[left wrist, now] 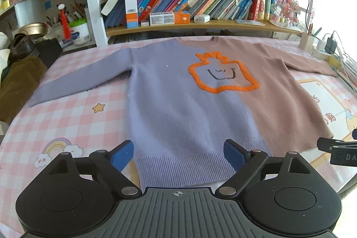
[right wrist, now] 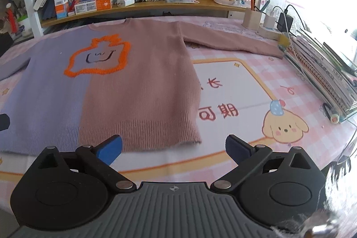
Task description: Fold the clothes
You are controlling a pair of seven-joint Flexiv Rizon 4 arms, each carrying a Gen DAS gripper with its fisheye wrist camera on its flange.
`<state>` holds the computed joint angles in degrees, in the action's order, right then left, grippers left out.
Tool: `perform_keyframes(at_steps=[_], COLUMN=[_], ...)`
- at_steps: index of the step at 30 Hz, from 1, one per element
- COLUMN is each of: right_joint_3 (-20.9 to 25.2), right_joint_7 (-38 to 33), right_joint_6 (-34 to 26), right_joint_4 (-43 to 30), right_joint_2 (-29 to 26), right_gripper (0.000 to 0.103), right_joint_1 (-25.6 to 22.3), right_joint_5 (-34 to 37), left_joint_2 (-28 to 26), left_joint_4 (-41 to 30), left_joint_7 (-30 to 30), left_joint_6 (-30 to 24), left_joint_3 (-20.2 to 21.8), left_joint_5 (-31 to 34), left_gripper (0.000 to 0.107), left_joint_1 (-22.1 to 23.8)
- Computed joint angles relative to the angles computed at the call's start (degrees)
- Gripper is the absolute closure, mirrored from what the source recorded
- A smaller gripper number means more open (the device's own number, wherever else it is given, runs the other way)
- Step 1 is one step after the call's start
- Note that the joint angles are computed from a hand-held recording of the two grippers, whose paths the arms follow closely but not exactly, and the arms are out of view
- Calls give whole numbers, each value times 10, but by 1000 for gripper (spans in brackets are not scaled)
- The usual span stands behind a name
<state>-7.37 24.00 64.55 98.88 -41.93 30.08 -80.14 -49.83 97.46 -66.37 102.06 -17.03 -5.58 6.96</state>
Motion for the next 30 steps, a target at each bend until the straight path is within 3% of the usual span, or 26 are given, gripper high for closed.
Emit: perform_keyframes(at_steps=[7,13,20,30], right_joint_3=[3,1,-2,-16], right_joint_7=[5,-10,-59,-129], right_joint_6=[-4,-20,-66,-132], right_joint_4=[1,-21,-74,-171], right_joint_2=[1,-11,-38,-90], right_gripper=[2,2,2,1], right_joint_1=[0,13,43,91], right_joint_5=[2,31,105,208], left_joint_2=[5,-9,-34,-84], left_joint_4=[-1,-20,-59,-153], left_joint_7=[-1,4,34,74], left_joint_6=[2,-3,-26,-78], left_joint_3=[19,6,-33,-39], left_joint_5=[-3,-2,0,-50], left_gripper=[12,11,11,11], left_joint_1=[-12,9,56,83])
